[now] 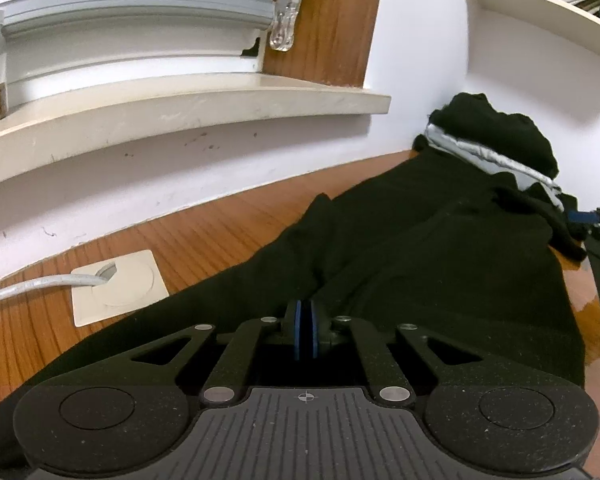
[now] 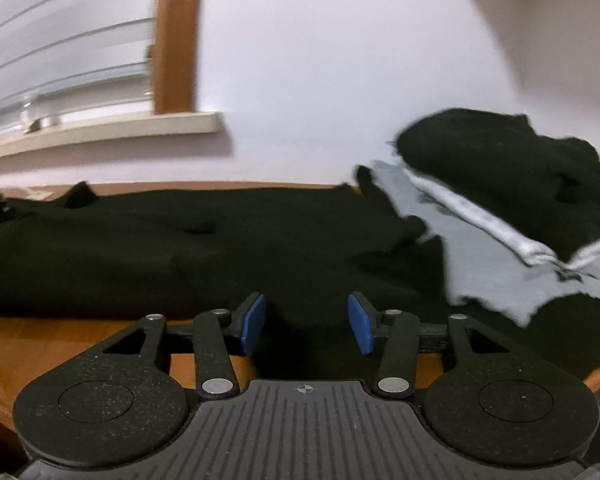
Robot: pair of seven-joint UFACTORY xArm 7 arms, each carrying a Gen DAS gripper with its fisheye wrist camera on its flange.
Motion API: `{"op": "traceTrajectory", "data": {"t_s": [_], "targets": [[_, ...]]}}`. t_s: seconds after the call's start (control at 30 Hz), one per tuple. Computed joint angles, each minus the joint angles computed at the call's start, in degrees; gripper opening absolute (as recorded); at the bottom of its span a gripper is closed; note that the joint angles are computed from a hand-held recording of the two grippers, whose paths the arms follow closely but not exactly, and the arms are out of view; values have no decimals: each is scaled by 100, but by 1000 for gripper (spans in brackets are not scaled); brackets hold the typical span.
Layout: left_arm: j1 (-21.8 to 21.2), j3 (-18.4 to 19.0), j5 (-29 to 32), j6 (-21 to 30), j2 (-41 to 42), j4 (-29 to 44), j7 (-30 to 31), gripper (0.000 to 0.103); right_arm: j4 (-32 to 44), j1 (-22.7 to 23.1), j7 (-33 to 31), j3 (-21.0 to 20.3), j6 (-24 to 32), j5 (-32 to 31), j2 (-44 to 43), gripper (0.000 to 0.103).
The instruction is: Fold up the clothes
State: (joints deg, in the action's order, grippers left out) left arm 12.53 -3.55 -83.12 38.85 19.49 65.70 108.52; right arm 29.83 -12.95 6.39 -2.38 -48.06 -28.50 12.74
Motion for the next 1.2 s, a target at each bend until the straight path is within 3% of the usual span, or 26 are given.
{"op": "traceTrajectory", "data": {"t_s": [0.07,0.23,0.33,0.4,0.47,0.57,0.7,0.8,0.87,1.03,1.2], "targets": [[5,2,11,17,3,6,-17,5,-55,82,-160,24,78,-2,-36,54],[10,0,44,33,0,5,-13,5,-139,455,-1040,12,91,992,154,55],[11,4,73,29,1,9,-53,5,-43,479,-1191,19,-34,1306,334,52],[-6,4,94,-37,-17,-16,-54,5,2,431,-1162,27,-40,1326,368,39],[-20,9,142,-97,-47,-57,-40,5,-40,349,-1055,43,-109,1209,313,10],[33,55,345,14,-57,-67,-147,5,-121,227,-847,45,-222,984,205,6],[264,140,643,432,-27,-15,-340,5,-484,-163,16,-42,-472,-26,-308,6],[429,186,792,707,-22,4,-437,5,-586,-355,639,-202,-280,-1023,-757,20],[501,201,842,811,-20,11,-475,5,-640,-313,704,-267,-280,-1024,-915,40],[480,168,781,664,-87,-74,-318,5,-284,-311,1383,-358,-505,-948,-788,43],[476,171,756,654,-96,-95,-281,5,741,-263,2088,-180,317,-571,-193,45]]}}
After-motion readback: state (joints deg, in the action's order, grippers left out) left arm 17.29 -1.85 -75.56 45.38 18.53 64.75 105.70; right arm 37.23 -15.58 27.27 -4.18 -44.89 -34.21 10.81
